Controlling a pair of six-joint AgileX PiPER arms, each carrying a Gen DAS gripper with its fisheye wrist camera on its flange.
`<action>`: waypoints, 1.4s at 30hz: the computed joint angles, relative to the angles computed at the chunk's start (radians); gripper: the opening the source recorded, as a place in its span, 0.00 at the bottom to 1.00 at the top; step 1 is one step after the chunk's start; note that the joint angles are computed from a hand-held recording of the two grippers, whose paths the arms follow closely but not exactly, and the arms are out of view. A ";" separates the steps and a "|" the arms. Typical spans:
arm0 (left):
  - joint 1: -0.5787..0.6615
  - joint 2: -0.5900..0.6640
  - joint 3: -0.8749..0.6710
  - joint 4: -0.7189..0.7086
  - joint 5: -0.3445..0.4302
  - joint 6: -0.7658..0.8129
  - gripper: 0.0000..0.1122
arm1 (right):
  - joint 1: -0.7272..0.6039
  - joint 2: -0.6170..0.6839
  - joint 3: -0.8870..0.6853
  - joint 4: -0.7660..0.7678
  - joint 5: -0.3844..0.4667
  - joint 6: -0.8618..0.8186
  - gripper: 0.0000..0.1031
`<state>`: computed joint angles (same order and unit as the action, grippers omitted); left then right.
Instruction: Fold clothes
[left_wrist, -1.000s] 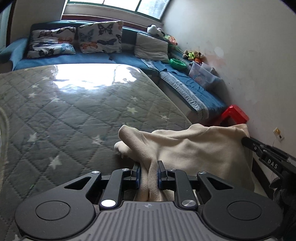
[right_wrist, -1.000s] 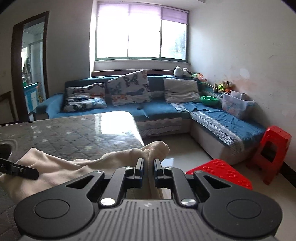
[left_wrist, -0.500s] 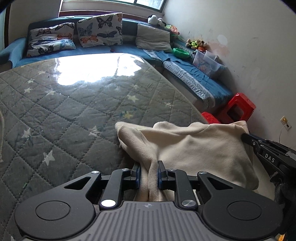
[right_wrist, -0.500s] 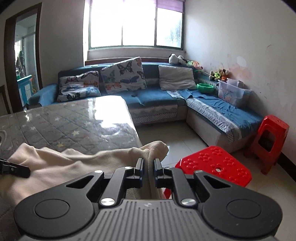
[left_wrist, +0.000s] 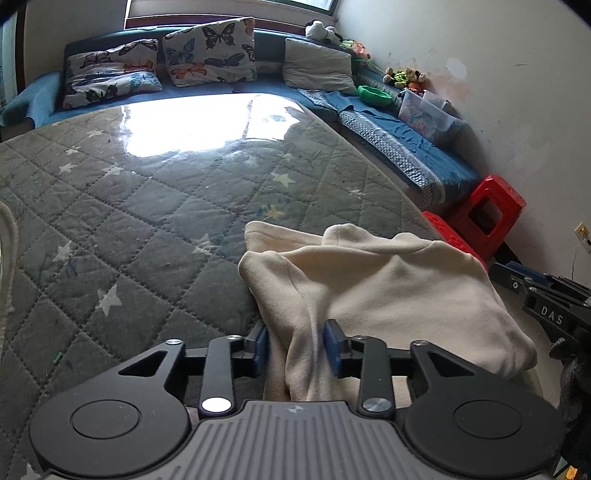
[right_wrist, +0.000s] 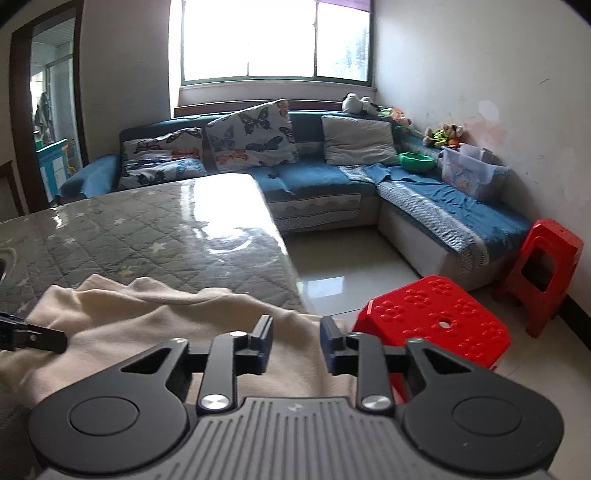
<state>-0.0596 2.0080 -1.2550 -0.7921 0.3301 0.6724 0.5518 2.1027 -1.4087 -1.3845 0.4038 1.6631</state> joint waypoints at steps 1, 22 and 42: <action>0.002 -0.001 0.003 0.006 -0.004 -0.006 0.40 | 0.002 0.003 -0.006 0.009 -0.010 -0.007 0.38; -0.005 -0.028 0.059 0.034 -0.110 0.010 0.72 | 0.038 0.296 -0.485 0.661 0.026 -0.673 0.86; -0.039 -0.092 0.190 -0.578 -0.245 0.656 0.92 | 0.083 0.066 -0.081 0.205 -0.013 -0.173 1.00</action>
<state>-0.0988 1.9163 -1.0648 -1.3700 0.0848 1.3284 0.6345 2.1690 -1.4899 -1.1799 0.3905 1.4901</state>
